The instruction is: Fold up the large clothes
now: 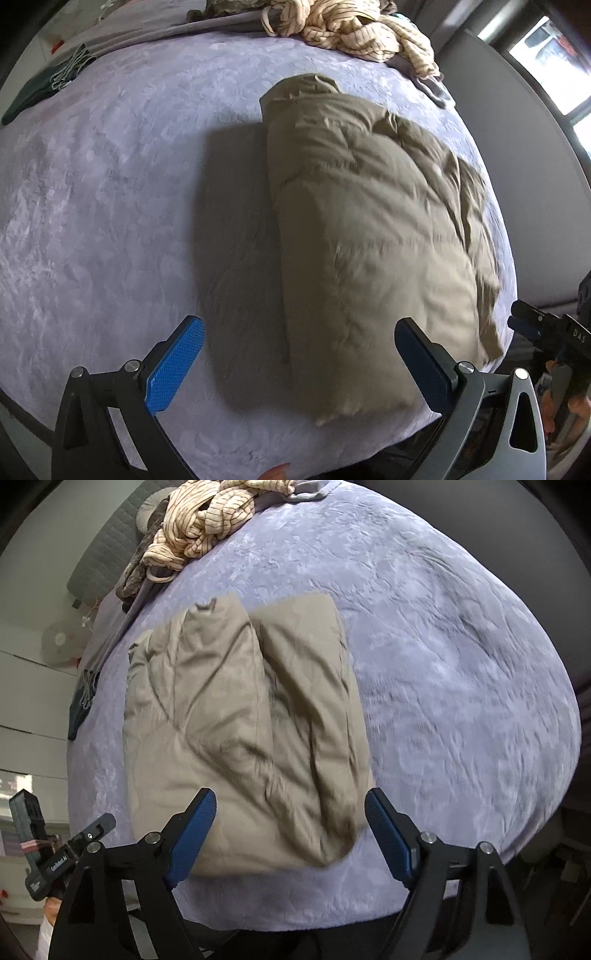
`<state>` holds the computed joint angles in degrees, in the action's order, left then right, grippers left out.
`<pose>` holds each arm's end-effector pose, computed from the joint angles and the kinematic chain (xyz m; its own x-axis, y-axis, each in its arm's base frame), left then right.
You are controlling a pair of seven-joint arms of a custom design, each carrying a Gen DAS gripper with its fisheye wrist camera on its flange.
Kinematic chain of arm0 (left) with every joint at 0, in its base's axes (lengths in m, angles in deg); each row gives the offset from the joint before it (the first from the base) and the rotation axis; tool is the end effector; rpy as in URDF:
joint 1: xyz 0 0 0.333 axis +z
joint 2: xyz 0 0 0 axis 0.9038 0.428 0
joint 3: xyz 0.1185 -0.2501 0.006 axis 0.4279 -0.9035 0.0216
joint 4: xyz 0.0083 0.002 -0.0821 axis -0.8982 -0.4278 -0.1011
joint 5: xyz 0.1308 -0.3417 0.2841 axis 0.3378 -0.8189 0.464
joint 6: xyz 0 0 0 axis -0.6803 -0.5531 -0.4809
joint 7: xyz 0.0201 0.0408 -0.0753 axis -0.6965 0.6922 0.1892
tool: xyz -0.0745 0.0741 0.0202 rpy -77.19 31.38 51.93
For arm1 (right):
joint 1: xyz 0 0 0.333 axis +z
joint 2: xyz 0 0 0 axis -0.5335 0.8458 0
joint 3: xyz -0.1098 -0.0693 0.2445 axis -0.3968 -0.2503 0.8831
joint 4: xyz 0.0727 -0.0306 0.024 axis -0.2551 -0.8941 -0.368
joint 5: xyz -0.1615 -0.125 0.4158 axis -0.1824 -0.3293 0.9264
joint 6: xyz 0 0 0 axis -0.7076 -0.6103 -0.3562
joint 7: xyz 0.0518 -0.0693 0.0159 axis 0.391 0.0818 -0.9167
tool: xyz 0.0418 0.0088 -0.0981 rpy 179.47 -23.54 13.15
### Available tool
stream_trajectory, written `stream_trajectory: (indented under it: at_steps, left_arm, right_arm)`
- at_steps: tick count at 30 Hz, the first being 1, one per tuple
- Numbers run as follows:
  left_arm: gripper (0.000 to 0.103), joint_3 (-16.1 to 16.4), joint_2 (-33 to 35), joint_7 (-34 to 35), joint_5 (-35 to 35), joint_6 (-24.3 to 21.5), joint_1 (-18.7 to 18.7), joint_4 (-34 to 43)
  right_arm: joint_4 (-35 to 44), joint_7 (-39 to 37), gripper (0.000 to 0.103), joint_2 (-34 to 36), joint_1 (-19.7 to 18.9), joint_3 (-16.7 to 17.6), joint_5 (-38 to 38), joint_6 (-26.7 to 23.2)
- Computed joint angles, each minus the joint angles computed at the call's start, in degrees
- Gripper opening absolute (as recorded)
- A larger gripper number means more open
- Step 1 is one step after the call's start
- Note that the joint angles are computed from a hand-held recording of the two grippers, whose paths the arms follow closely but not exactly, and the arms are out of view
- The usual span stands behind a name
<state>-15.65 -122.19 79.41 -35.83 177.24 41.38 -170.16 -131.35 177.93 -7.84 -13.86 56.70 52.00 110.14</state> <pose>0.4150 -0.2723 0.4608 0.1575 -0.9449 0.2870 -0.9382 -0.2338 -0.2550 0.4398 0.2003 0.4658 -0.1415 -0.9096 -0.3907 -0.9606 0.2216 -0.1679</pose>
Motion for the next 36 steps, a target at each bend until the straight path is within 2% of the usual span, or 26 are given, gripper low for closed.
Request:
stream_trajectory:
  at_steps: [6,10,13,16,21,24,27,29,32,33,36]
  left_arm:
    - [0.103,0.11,7.71,-0.13,-0.51,0.77,1.42,6.70]
    - [0.103,0.91,11.18,1.60,-3.75,2.99,1.74,8.45]
    - [0.103,1.63,13.45,3.90,-7.34,4.40,1.85,9.21]
    - [0.103,3.06,15.85,9.32,-13.64,6.85,1.46,9.59]
    - [0.103,6.04,20.48,25.43,-33.07,9.71,0.46,10.25]
    - [0.103,5.90,22.89,31.80,-41.16,9.72,1.56,11.06]
    - [0.103,4.98,24.65,35.90,-46.03,9.07,3.36,11.94]
    - [0.103,3.98,25.70,37.39,-47.86,8.98,4.72,12.49]
    - [0.103,2.45,26.85,38.53,-49.61,8.90,6.60,13.09]
    - [0.103,2.08,27.33,38.80,-49.77,8.77,7.12,13.48]
    - [0.103,1.24,27.98,40.06,-50.87,8.35,8.20,13.88]
  right_arm:
    - [7.66,-6.42,0.086,9.37,-0.43,-2.94,2.57,-1.96]
    - [10.37,-9.69,0.086,13.53,-1.24,-3.47,4.53,-1.98]
    - [11.31,-13.55,0.086,16.33,-1.28,-5.01,9.91,-1.54]
    - [11.58,-16.29,0.086,18.70,-1.78,-5.81,14.94,-0.99]
    - [11.34,-22.33,0.086,22.72,-2.81,-7.17,25.85,0.69]
    - [11.86,-25.99,0.087,25.89,-3.68,-7.71,32.74,0.06]
    - [13.16,-30.73,0.088,29.20,-4.71,-7.73,40.23,-2.64]
    - [14.28,-34.25,0.101,31.46,-5.52,-7.49,46.57,-5.01]
    - [14.63,-41.68,0.103,32.89,-6.74,-7.02,59.34,-8.15]
    - [14.97,-43.47,0.103,33.05,-7.10,-6.76,61.32,-9.10]
    - [17.49,-45.33,0.103,33.52,-7.68,-5.80,58.01,-11.08]
